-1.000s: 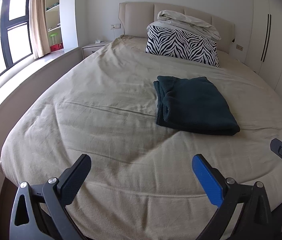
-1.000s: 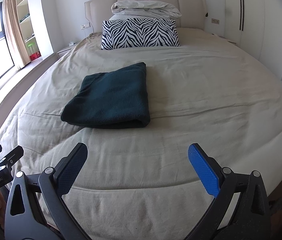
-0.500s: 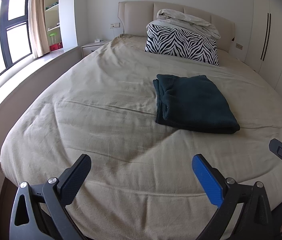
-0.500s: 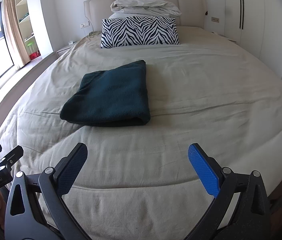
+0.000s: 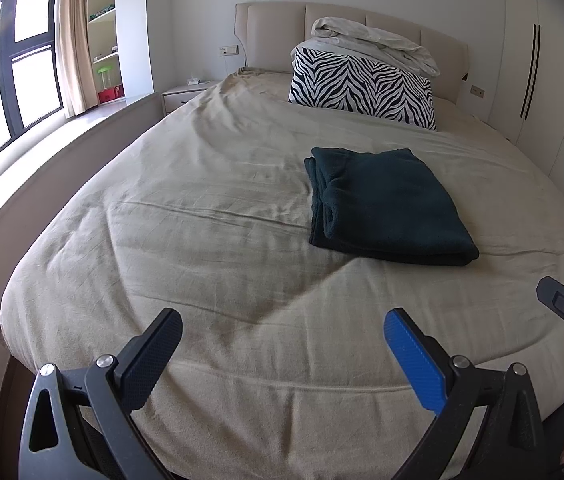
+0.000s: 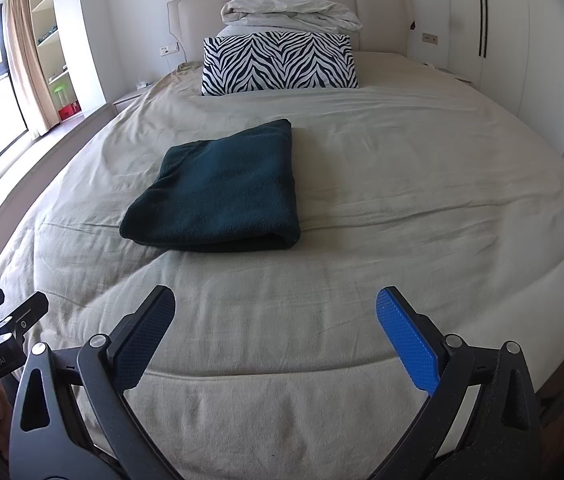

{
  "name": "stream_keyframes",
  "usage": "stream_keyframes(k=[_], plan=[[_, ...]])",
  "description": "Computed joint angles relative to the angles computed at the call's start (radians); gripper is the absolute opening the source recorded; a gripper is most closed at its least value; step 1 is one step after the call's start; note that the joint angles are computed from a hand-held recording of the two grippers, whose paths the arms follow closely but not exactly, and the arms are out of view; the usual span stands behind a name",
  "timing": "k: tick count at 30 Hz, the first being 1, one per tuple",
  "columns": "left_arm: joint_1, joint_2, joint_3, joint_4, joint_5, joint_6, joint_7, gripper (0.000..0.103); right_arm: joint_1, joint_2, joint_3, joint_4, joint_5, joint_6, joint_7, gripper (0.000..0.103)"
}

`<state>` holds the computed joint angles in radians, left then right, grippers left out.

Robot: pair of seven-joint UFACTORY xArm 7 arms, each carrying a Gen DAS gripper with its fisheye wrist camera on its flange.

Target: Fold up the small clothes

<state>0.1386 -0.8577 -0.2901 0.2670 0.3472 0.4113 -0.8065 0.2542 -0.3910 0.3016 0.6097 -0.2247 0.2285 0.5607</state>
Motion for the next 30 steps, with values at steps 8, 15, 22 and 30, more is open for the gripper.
stream_keyframes(k=[8, 15, 22, 30], plan=[[-0.005, 0.002, 0.003, 0.0, 0.001, 0.0, 0.004, 0.103, 0.001, -0.001, 0.001, -0.002, -0.001, 0.0, 0.003, 0.103], [-0.008, 0.004, 0.003, 0.002, -0.002, 0.003, 0.004, 0.103, 0.002, -0.001, 0.0, -0.001, -0.001, 0.001, 0.002, 0.103], [-0.015, 0.005, 0.009, 0.003, -0.007, 0.008, 0.009, 0.103, 0.005, -0.004, 0.002, -0.01, 0.001, -0.002, 0.008, 0.103], [0.0, 0.001, 0.004, -0.002, 0.0, -0.001, 0.012, 0.103, 0.009, -0.008, 0.002, -0.017, 0.005, -0.002, 0.008, 0.103]])
